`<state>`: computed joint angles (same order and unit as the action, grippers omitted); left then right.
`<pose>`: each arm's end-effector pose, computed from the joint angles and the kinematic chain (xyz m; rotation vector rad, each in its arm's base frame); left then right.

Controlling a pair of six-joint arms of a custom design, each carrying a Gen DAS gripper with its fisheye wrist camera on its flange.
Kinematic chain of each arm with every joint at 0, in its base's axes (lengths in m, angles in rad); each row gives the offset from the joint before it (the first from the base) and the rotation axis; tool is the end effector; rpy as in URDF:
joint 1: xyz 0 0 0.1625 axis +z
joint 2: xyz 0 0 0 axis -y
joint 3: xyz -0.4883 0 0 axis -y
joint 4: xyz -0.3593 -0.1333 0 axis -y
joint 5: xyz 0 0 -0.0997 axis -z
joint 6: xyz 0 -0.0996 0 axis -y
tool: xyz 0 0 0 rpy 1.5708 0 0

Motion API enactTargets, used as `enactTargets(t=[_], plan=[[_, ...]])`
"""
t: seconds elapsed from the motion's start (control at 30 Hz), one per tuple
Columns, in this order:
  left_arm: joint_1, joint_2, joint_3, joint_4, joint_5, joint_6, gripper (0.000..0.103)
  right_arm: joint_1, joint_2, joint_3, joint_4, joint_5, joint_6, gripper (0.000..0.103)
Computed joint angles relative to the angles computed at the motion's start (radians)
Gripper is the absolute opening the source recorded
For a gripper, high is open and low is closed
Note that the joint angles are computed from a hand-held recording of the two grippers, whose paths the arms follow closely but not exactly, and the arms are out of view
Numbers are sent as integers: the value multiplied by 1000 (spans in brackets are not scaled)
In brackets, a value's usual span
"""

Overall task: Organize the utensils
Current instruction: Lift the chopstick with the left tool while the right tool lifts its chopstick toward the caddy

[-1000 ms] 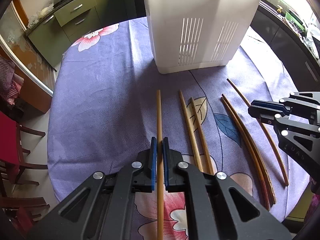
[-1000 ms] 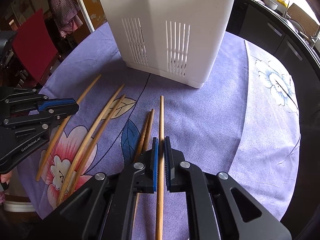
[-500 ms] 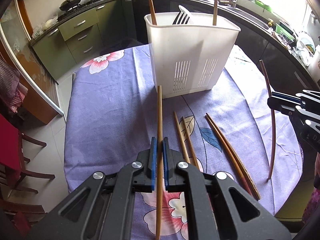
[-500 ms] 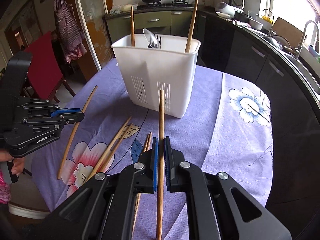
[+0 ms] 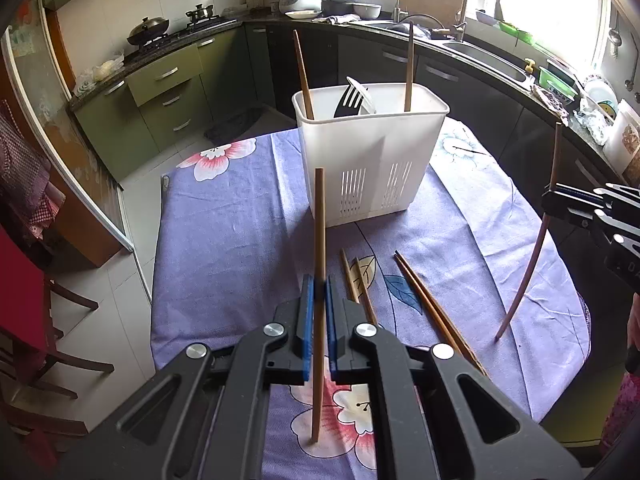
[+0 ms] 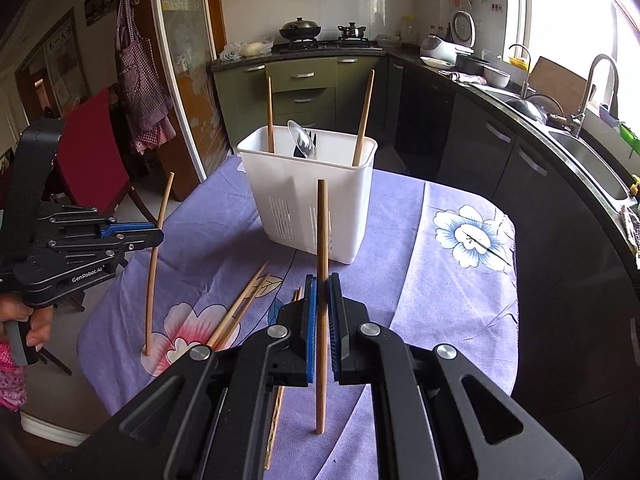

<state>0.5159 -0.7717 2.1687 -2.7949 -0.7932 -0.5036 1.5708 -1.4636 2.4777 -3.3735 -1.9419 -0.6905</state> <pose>-0.3331 -0.4225 0.0621 0.7405 2.3027 -0.5469 0.0972 -0.3782 0.3483 0.6420 -2.3442 0.7948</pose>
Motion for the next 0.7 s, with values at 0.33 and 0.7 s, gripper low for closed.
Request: enactTargets(t=[0.33, 0.7], plan=[[-20, -6, -15, -10, 11, 13, 6, 33, -27, -25, 29, -1, 18, 7], [-18, -14, -68, -17, 20, 52, 6, 80, -37, -114, 116, 8, 60, 7]])
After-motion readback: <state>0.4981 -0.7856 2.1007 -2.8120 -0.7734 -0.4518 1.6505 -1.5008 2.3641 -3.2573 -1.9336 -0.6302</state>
